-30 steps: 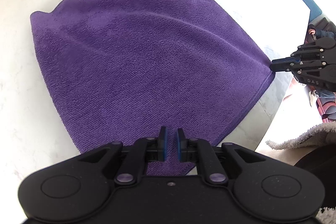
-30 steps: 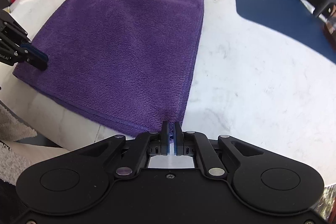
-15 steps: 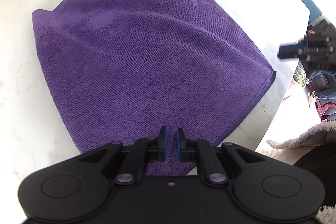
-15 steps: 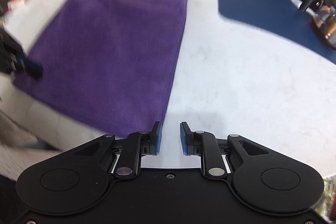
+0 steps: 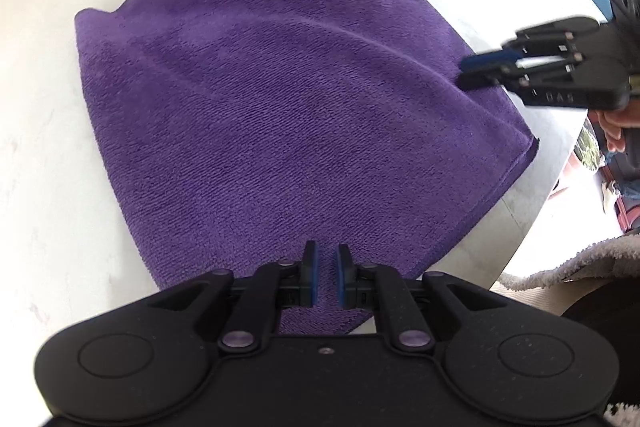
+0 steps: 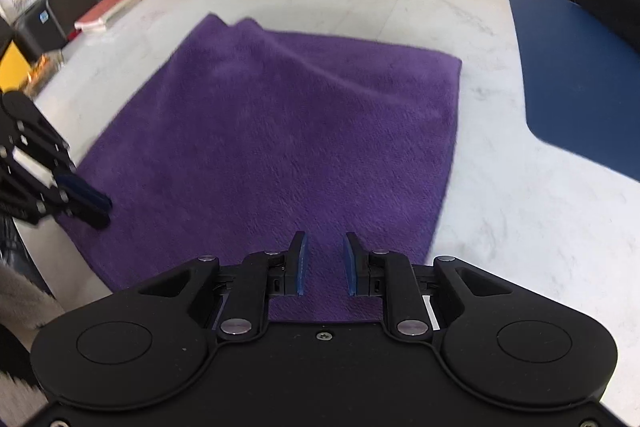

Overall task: Fold towel
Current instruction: 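Open the right gripper and move it over the towel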

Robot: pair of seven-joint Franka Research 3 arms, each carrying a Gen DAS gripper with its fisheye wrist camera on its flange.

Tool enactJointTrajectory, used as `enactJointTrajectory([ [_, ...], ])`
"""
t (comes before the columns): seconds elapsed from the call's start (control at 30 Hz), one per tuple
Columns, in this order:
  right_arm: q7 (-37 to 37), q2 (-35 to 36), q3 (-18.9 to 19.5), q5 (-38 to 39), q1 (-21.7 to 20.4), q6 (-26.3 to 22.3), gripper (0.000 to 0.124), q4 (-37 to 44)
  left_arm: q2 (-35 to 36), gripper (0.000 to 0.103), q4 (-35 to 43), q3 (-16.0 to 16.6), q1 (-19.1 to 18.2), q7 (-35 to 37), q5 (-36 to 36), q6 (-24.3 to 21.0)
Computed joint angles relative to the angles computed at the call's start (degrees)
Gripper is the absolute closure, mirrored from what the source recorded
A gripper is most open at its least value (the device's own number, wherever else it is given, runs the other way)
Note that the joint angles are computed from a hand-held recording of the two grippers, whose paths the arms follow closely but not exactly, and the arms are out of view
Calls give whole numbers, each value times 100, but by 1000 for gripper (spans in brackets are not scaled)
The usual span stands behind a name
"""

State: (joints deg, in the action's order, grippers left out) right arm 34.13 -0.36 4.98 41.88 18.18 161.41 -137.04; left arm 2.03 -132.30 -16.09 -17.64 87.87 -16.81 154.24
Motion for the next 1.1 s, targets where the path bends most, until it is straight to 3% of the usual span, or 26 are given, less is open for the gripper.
enactJointTrajectory([
  [0.13,124,-93,-78,-307,-82,-249,106,10,-12,94,18,6,-7,-306,103,-59],
  [0.2,368,-96,-106,-639,-131,-422,105,109,-48,87,21,9,-9,-470,52,-151],
  [0.27,110,-81,-140,-353,-147,-553,105,289,-83,79,13,11,-32,-623,226,-171],
  [0.4,-754,391,-42,371,-129,-303,100,1031,-172,79,-50,45,-59,-1227,644,-41],
  [0.53,-1095,1178,189,424,-198,-56,100,1951,-108,79,6,68,-55,-1502,811,-106],
  [0.77,-781,2188,416,-366,-284,-182,100,3080,-138,79,-11,45,-58,-1751,765,-226],
  [0.87,-580,2393,398,-741,-278,-229,100,3244,-166,79,1,56,-59,-1735,777,-344],
  [1.1,-763,2549,611,-832,-503,-193,101,3353,-289,79,-68,65,-100,-1800,745,-526],
])
